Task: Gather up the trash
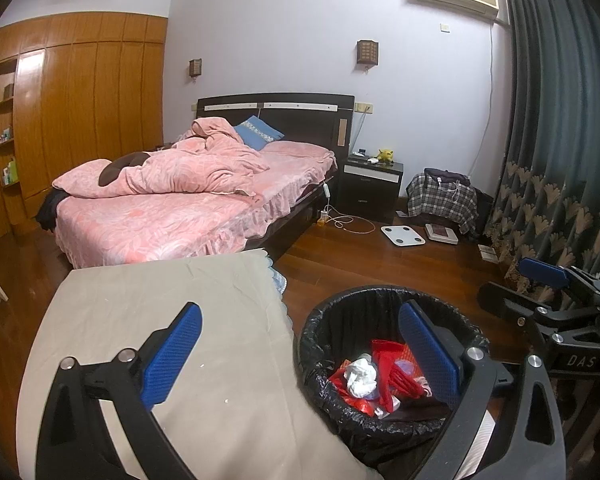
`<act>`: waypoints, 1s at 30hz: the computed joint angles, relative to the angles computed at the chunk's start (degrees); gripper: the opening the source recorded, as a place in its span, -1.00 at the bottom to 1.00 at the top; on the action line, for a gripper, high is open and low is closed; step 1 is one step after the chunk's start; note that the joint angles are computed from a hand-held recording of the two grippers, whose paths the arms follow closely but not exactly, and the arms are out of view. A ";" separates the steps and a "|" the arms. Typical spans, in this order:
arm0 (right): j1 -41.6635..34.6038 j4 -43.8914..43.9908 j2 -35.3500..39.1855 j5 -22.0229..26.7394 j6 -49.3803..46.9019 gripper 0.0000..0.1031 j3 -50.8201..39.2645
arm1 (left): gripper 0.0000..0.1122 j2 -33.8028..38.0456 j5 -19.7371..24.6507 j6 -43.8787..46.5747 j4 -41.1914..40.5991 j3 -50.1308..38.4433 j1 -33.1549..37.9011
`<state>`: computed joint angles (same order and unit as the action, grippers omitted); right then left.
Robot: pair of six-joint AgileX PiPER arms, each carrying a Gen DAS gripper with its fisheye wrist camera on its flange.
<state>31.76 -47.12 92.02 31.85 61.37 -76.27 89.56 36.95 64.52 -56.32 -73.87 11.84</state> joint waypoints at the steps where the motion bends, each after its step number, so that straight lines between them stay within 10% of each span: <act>1: 0.02 0.06 0.03 0.03 -0.05 0.90 -0.06 | 0.72 -0.04 -0.15 -0.08 0.07 0.00 -0.12; 30: 0.03 0.38 0.66 -0.06 -0.17 0.90 -0.45 | 0.72 -0.01 -0.05 -0.96 0.88 -0.36 -0.27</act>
